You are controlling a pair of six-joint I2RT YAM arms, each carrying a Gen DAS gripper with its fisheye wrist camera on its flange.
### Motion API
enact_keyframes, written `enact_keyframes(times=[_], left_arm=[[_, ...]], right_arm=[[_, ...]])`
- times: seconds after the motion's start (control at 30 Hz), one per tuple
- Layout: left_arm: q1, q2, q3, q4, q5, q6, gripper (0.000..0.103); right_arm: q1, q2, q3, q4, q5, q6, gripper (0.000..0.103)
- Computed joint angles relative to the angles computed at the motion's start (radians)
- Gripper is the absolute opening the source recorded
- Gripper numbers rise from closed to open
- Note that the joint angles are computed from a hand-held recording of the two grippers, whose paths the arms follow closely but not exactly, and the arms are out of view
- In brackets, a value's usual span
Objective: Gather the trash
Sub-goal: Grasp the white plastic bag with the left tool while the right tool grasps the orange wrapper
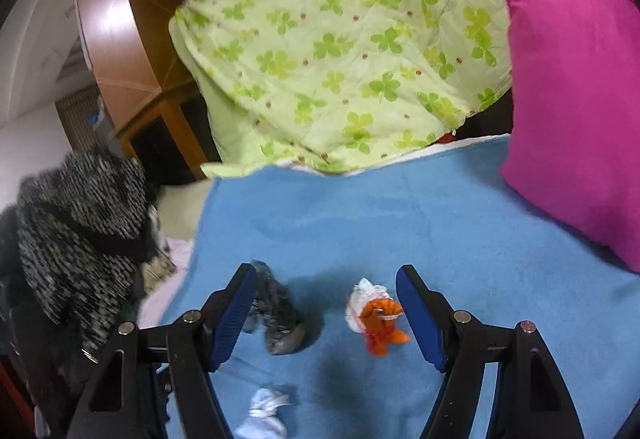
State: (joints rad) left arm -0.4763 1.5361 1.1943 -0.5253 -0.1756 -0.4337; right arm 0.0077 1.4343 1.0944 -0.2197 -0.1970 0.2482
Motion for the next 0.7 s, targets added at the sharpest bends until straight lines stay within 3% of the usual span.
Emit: enact_keyframes(times=[0.07,0.27,0.37,0.57,0.7], left_arm=[[-0.005,0.07,0.031,-0.056,0.008,0.007,0.062],[-0.005,0.168,0.087,-0.072,0.089,0.014,0.062],[-0.013,0.202,0.103,-0.08,0.044,0.009,0.062],[-0.012,0.222,0.088,-0.081,0.05,-0.01,0.062],[-0.019,0.255,0.092,-0.084,0.031,-0.018,0.062]], right_arm=[[-0.002,0.059,0.004,0.019,0.006,-0.03,0.075],[-0.033,0.223,0.038,0.064,0.008,-0.034,0.075],[-0.037,0.257,0.045,0.067,0.009,-0.031,0.075],[-0.042,0.283,0.042,0.075,-0.005,-0.044,0.075],[-0.095,0.335,0.058,0.066,-0.098,-0.018,0.075]])
